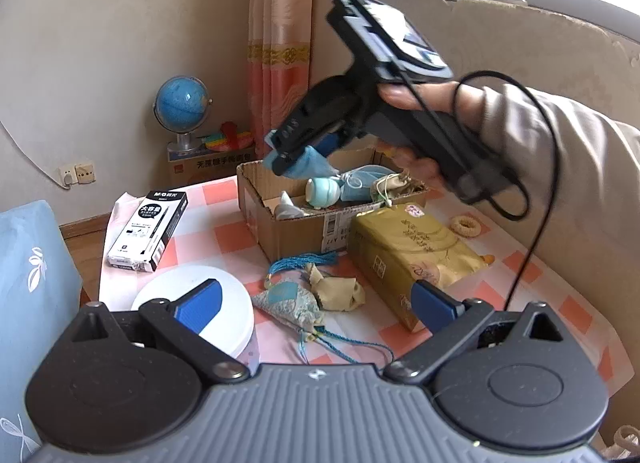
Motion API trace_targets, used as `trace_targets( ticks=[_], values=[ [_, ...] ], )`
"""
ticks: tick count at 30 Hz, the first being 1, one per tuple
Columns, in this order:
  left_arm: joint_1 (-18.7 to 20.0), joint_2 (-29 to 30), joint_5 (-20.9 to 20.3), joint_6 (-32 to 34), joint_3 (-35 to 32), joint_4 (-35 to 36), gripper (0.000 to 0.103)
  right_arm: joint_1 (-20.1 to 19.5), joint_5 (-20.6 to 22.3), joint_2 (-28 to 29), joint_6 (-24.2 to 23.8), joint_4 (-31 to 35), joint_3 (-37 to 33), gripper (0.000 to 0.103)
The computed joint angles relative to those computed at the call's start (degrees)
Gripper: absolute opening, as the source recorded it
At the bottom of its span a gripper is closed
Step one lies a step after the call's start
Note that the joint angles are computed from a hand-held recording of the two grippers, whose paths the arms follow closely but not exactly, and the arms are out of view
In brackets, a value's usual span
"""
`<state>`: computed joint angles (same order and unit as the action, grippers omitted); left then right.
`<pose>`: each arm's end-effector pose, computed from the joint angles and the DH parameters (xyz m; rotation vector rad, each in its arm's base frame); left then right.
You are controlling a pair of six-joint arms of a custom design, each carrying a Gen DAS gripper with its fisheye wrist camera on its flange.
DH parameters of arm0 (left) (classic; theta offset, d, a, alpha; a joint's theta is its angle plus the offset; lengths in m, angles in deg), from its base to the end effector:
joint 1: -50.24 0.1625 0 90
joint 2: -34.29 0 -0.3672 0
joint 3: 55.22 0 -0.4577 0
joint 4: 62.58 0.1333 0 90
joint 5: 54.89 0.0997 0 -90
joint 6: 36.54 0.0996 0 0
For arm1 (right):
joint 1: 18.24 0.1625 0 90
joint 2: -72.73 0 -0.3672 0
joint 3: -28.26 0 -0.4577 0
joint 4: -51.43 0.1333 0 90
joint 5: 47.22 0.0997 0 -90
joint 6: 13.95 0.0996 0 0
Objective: Organize soft objects
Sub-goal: 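Carry the blue mask to the box with the right gripper and release it, then move the left gripper to the beige cloth and close on it while the right returns to the table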
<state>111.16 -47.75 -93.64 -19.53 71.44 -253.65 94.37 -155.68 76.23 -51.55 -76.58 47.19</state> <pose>-0.0507 -0.5253 0.2533 0.3205 2.1172 -1.2115 0.4442 -0.8019 -0.0988 1.3366 -2.4281 0.3171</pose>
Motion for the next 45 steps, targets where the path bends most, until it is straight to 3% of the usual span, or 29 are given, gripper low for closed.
trace_targets(
  ticks=[2, 4, 6, 16, 25, 29, 34, 39, 45],
  values=[
    [-0.01, -0.18, 0.3, -0.43, 0.2, 0.34, 0.1, 0.01, 0.1, 3.17, 0.15, 2.05, -5.11, 0.07],
    [0.04, -0.45, 0.43, -1.05, 0.41, 0.8, 0.1, -0.12, 0.81, 3.23, 0.05, 1.18, -4.91, 0.097],
    [0.13, -0.63, 0.6, -1.51, 0.48, 1.35, 0.1, -0.35, 1.69, 0.9, -0.44, -2.45, -0.39, 0.103],
    [0.41, -0.75, 0.24, -4.02, 0.2, 4.51, 0.1, -0.7, 2.56, -6.65, -0.45, -7.19, 11.08, 0.103],
    [-0.33, 0.68, 1.67, -1.4, -0.01, 3.84, 0.1, -1.52, 4.31, -18.96, -2.8, -17.79, 29.76, 0.103],
    [-0.14, -0.52, -0.48, -3.57, 0.37, 6.72, 0.1, -2.38, 4.19, -24.02, -5.2, -25.22, 37.99, 0.103],
    [-0.8, 0.33, 1.25, -4.73, 0.56, 6.38, 0.1, -4.1, 4.24, -30.59, -8.33, -34.13, 48.57, 0.103],
    [-0.5, -0.12, -0.68, -8.78, 0.55, 10.66, 0.1, -5.88, 3.3, -36.37, -11.02, -44.26, 58.9, 0.103],
    [-0.84, 1.76, 0.69, -10.2, -0.08, 11.42, 0.1, -9.36, 2.51, -42.85, -8.13, -55.27, 70.4, 0.103]
  ],
)
